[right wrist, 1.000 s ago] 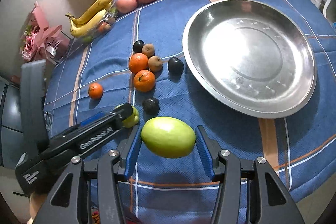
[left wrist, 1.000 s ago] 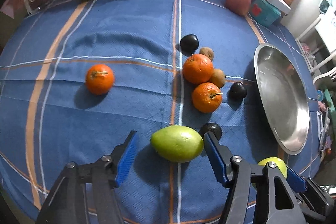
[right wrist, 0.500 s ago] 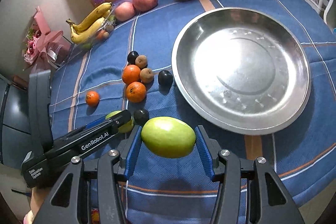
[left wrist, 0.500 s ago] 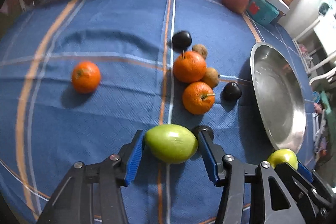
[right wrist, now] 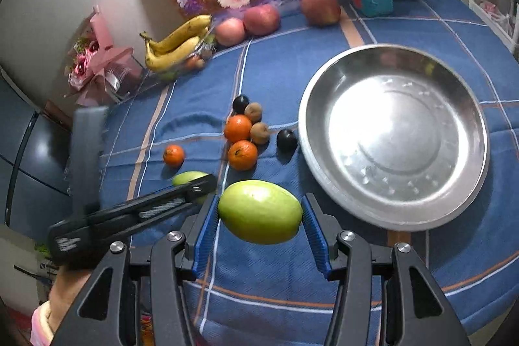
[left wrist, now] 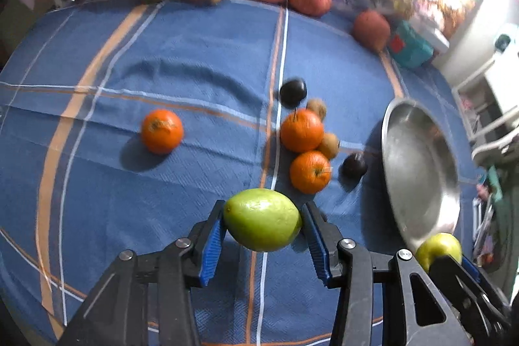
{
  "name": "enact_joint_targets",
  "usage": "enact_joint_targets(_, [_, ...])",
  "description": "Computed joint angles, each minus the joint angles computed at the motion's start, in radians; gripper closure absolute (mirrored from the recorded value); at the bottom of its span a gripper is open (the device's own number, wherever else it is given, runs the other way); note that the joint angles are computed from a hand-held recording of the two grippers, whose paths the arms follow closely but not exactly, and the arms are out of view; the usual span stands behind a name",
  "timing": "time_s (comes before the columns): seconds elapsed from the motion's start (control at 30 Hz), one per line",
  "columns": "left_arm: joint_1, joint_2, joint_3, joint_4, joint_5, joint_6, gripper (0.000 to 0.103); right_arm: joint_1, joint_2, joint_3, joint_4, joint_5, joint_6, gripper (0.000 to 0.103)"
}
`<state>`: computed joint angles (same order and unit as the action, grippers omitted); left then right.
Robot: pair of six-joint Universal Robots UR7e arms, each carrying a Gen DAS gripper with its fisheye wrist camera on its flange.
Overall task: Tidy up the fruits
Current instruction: 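Carry the pear and apple into the steel basin and open both tools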
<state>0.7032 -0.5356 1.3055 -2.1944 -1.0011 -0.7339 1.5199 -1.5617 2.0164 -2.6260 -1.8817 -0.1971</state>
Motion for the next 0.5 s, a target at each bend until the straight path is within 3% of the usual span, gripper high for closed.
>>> enact_joint_targets(0.13, [-0.028, 0.001, -0.008, -0.036, 0.043, 0.052, 0.053, -0.024, -0.002, -0.007, -0.056, -0.014, -0.021, 0.05])
enact_joint_targets(0.23, [-0.046, 0.033, -0.053, -0.049, 0.031, 0.113, 0.053, -0.039, 0.008, -0.018, -0.115, -0.062, -0.035, 0.05])
enact_joint_targets(0.5, [-0.067, 0.242, -0.365, 0.002, -0.081, 0.329, 0.053, -0.079, 0.045, -0.054, -0.274, -0.225, -0.065, 0.05])
